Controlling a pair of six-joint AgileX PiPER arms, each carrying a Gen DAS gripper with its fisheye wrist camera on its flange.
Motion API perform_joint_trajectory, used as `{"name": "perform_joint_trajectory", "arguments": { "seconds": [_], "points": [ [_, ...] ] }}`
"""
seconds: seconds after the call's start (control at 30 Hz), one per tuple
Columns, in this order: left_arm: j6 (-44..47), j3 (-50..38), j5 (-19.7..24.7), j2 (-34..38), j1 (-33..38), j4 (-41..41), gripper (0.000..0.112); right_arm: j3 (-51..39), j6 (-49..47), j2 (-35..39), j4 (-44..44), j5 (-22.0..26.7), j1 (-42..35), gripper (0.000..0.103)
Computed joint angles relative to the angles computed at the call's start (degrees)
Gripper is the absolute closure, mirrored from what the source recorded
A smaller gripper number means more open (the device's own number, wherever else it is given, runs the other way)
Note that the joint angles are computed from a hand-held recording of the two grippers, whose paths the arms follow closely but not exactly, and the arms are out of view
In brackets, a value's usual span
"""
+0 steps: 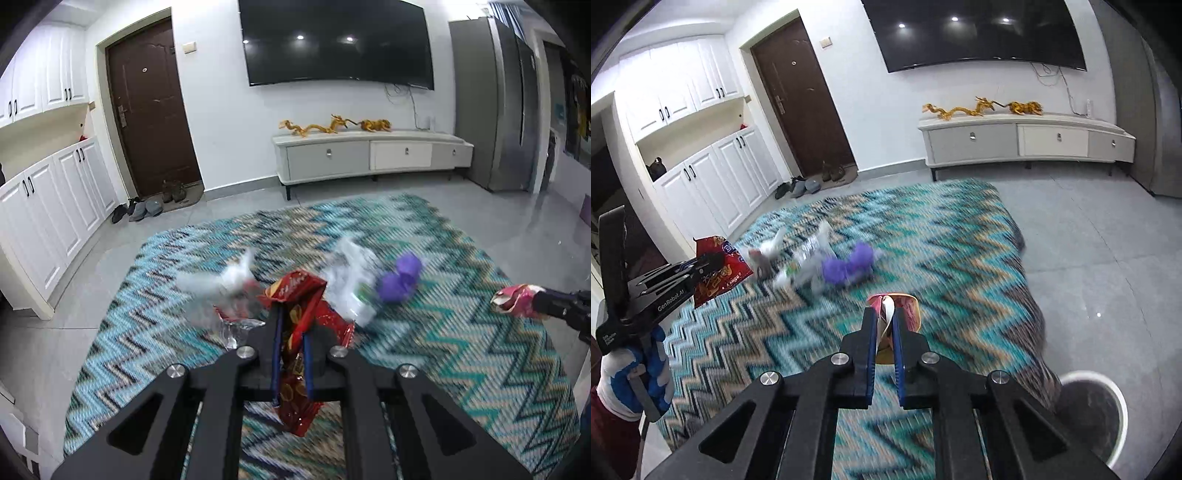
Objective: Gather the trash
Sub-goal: 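Carry both items to the trash bin and open both tools to drop them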
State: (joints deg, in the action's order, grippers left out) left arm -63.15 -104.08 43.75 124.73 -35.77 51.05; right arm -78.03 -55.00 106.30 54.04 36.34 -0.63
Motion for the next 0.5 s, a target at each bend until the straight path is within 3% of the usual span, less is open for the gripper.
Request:
{"name": "perform_joint_trajectory", "arguments": {
  "seconds": [0.3,0.5],
  "points": [
    [0.24,-1.96,3.34,2.24,-6.53,1.74,0.103,9.44,-7.57,-5.17,6.36,0.38,-7.6,0.095],
    [6.12,-10.18,5.87,6.43,-8.97,-1.0,0.103,11.41,-11.29,-5.82,10.2,1.43,-12.79,0.095]
  ]
}}
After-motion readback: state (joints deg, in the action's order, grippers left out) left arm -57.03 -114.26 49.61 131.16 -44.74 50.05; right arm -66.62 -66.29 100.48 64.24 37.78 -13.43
